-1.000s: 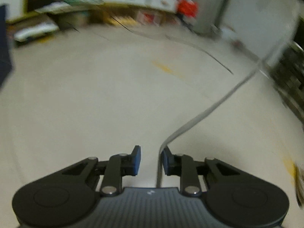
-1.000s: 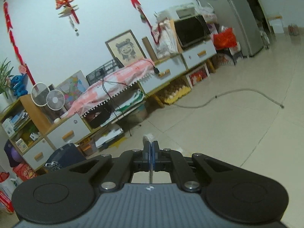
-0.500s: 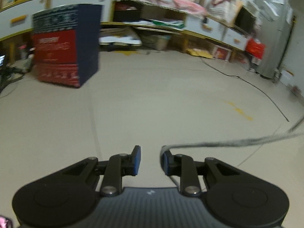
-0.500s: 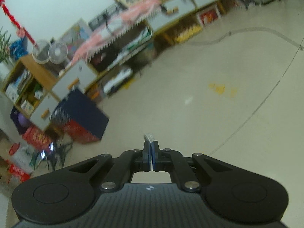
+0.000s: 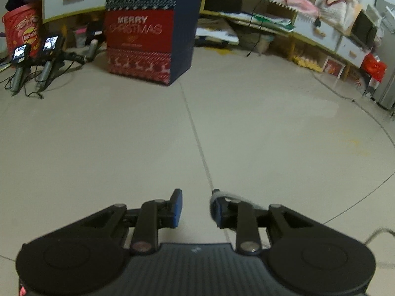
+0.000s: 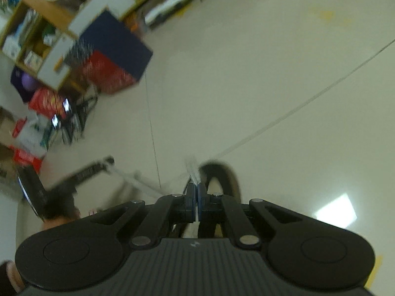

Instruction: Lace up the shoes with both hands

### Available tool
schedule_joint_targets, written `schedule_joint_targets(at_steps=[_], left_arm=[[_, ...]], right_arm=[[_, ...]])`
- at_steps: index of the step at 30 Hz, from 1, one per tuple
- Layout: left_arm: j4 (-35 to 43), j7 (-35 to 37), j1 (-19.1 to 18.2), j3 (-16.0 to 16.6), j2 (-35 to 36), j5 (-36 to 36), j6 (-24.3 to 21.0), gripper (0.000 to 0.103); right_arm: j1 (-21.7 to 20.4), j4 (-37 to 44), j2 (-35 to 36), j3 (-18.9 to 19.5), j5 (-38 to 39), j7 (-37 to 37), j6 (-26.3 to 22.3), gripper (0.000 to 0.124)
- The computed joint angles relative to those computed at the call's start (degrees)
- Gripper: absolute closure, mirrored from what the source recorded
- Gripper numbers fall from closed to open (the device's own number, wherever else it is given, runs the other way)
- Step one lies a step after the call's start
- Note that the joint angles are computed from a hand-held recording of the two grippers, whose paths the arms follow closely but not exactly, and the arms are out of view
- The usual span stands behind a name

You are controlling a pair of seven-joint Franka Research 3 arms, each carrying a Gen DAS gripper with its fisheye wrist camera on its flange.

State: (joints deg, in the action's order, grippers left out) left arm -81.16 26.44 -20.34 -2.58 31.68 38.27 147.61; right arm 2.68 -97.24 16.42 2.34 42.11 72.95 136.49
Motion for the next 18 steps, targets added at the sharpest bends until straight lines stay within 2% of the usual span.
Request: schedule_joint_targets(at_steps=[5, 11, 16, 18], left_arm=[[0.99, 4.39, 1.07, -0.85, 1.5, -1.55, -2.53, 0.068], [1.89, 5.37, 1.13, -0.36, 3.09, -2.6, -2.69, 0.067], [2.48, 9.52, 2.01, -1.19, 4.18, -4.28, -2.17, 0.067], [2.22, 10.93, 2.29, -1.37, 4.32, -5.14, -2.08, 0.067]], right_arm=[[1.5, -0.68, 1.94, 0.54, -1.89, 1.29, -0.58, 0.122], [1.86, -0.91, 2.78, 1.43, -1.28, 0.3, 0.45, 0.119], [0.75, -0.47, 3.16, 1.37, -0.17, -1.56, -1.52, 0.118], [0.15, -0.15, 3.2, 1.01, -0.03, -1.43, -3.06, 0.112]])
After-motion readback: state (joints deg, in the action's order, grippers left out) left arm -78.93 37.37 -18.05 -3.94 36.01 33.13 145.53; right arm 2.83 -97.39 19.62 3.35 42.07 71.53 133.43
